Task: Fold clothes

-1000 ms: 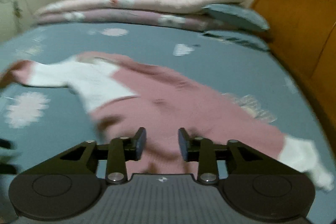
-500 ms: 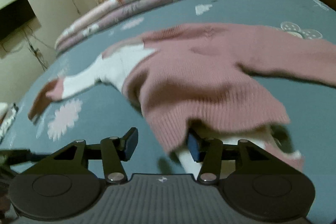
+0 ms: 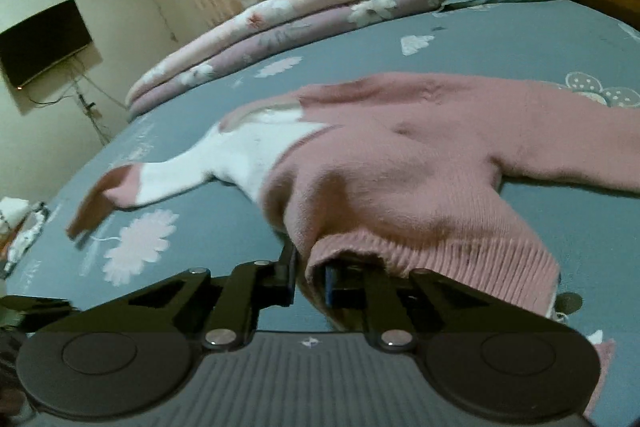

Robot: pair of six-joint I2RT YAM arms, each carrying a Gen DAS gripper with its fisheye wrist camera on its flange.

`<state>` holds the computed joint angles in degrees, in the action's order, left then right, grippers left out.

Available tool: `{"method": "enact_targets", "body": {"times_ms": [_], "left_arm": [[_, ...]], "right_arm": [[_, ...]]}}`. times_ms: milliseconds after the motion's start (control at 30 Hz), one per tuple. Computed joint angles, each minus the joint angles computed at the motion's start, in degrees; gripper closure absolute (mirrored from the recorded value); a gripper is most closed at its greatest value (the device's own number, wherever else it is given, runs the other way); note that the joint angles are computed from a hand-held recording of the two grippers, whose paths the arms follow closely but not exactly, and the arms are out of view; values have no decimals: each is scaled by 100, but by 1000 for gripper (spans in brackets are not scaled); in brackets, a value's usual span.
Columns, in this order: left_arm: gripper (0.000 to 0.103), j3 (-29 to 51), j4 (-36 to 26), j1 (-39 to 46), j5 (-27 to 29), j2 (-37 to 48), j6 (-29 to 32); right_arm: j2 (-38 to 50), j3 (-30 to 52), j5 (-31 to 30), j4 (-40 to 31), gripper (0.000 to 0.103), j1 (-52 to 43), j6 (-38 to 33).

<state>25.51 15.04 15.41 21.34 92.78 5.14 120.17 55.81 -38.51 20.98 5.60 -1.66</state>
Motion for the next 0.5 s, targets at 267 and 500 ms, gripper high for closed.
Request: {"method": "enact_targets", "body": {"times_ms": [267, 500], "left_arm": [[24, -503, -74, 0, -18, -981, 235], [24, -794, -346, 389, 311, -1777, 357]], "right_arm": [[-1084, -308, -1007, -803, 97, -70, 176], [-1798, -495, -1412, -890, 97, 134, 633]]}}
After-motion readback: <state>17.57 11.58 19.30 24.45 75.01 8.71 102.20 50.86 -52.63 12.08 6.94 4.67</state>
